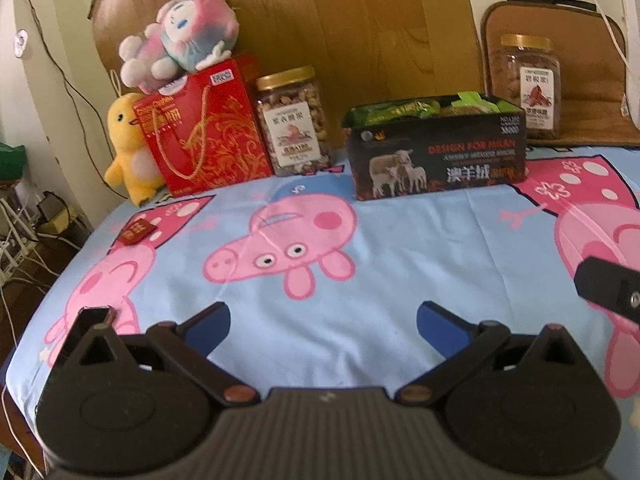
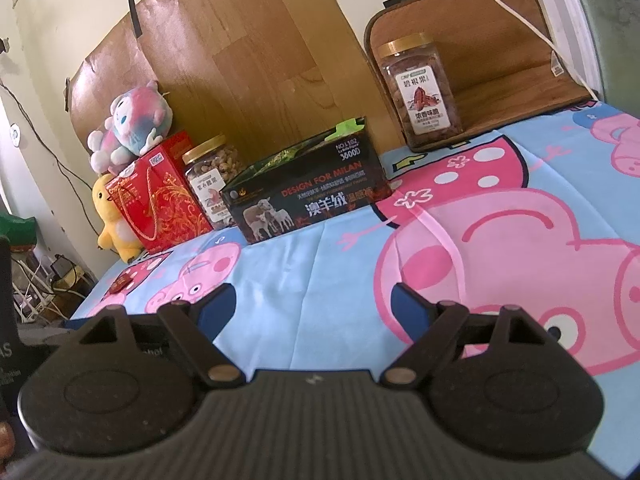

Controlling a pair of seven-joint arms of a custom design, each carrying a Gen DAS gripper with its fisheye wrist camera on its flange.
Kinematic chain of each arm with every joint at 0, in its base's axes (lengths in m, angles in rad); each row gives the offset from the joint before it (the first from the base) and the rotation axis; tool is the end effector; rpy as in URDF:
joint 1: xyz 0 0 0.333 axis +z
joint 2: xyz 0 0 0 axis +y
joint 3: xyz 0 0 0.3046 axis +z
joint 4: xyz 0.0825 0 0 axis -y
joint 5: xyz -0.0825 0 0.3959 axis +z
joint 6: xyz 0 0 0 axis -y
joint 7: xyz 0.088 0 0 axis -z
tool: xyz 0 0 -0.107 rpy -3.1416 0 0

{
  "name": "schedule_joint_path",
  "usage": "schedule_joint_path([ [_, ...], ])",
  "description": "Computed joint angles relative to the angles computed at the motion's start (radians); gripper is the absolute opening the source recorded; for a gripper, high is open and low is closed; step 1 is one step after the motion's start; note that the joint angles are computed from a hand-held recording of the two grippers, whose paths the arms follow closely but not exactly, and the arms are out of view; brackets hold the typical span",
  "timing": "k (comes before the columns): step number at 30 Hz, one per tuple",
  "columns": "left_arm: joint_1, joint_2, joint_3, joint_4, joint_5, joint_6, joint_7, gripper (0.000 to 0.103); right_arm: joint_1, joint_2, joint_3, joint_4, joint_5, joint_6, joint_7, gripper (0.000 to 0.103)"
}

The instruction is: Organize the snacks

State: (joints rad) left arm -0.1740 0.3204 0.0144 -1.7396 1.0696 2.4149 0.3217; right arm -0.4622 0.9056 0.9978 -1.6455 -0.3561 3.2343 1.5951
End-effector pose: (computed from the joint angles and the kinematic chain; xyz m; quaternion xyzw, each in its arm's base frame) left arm 0.6754 -0.1049 0.4156 -0.7462 0.5083 -0.1182 0.4133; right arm 0.6998 0.2243 0.3768 -0.6599 0.5131 -0.0907 0.5414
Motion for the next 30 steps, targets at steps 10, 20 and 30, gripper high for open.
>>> schedule_joint_path([
  [10, 0.009, 0.013, -0.004, 0.007, -0.094, 0.046, 0.102, 0.103, 0.005, -0.004, -0.012, 0.000, -0.018, 0.016, 0.031, 0.087],
  [20, 0.004, 0.015, 0.004, 0.009, -0.153, 0.069, 0.157, 0.103, 0.006, -0.004, -0.018, 0.001, -0.036, 0.021, 0.054, 0.087],
  [30, -0.002, 0.013, 0.010, 0.002, -0.190, 0.089, 0.187, 0.103, 0.003, -0.002, -0.016, 0.002, -0.045, 0.021, 0.059, 0.087],
])
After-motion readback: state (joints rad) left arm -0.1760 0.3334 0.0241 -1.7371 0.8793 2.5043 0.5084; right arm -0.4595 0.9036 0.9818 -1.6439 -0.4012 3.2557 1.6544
